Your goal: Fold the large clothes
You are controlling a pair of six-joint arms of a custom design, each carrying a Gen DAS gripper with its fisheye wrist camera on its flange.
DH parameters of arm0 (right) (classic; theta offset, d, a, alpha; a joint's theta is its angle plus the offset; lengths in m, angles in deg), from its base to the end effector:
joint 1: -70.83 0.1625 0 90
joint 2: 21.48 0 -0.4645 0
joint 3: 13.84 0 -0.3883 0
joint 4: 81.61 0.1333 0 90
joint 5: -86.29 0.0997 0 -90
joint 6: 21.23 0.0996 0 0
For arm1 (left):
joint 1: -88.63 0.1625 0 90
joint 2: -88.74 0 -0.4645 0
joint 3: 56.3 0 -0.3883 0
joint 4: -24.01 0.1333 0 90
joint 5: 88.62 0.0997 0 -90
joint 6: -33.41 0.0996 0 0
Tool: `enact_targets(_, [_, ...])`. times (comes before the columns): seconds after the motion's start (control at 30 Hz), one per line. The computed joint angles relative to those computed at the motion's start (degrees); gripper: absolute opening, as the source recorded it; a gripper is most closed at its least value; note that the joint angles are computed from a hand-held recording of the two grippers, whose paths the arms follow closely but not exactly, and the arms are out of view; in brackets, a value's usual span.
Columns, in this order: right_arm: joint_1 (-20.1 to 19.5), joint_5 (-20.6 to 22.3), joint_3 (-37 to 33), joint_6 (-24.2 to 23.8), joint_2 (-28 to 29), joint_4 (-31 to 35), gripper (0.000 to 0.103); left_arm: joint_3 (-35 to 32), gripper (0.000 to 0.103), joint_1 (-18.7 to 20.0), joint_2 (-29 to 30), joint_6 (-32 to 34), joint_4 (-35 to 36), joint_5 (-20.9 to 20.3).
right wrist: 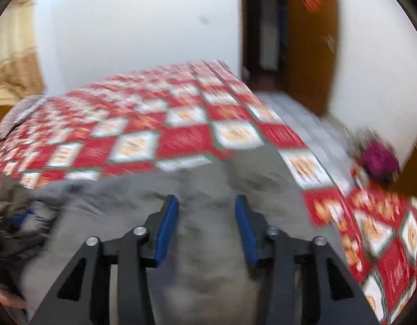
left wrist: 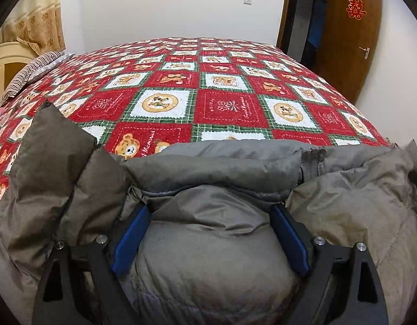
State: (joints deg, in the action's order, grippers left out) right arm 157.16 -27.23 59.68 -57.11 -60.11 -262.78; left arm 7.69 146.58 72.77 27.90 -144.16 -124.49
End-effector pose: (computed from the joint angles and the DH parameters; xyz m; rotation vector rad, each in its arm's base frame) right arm 0.0413 -0.8170 0.2626 0.3857 -2.2442 0.9796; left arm -0.2547 -0.8101 0.0013 0.2138 2.2475 -0.9382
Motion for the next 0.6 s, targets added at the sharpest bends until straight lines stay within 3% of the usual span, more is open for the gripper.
enact_targets(0.13, [-3.32, 7.22, 0.75, 7.25, -1.67, 4.96, 0.043, 0.35, 0.091, 0.01, -0.21, 0.06, -0.54, -0.46])
enact_targets(0.23, [-3.27, 6.3, 0.28, 7.25, -0.81, 4.62, 0.043, 0.52, 0.091, 0.03, -0.29, 0.12, -0.71, -0.51])
enact_targets(0.37, [-4.59, 10.29, 0.1, 10.93, -1.36, 6.69, 0.04, 0.48, 0.091, 0.16, -0.44, -0.4, -0.17, -0.92])
enact_targets(0.43, [-4.29, 9.3, 0.39, 10.33, -1.42, 6.14, 0.04, 0.61, 0.091, 0.1, -0.58, -0.56, -0.09, -1.04])
enact_targets(0.5, [-3.75, 7.79, 0.49, 9.15, -1.3, 5.67, 0.041, 1.9, 0.091, 0.16, -1.67, -1.15, -0.67, -2.61])
enact_targets(0.6, [-4.43, 10.46, 1.61, 10.26, -2.78, 6.62, 0.04, 6.51, 0.091, -0.11, -6.38, -2.73, -0.28, -5.95])
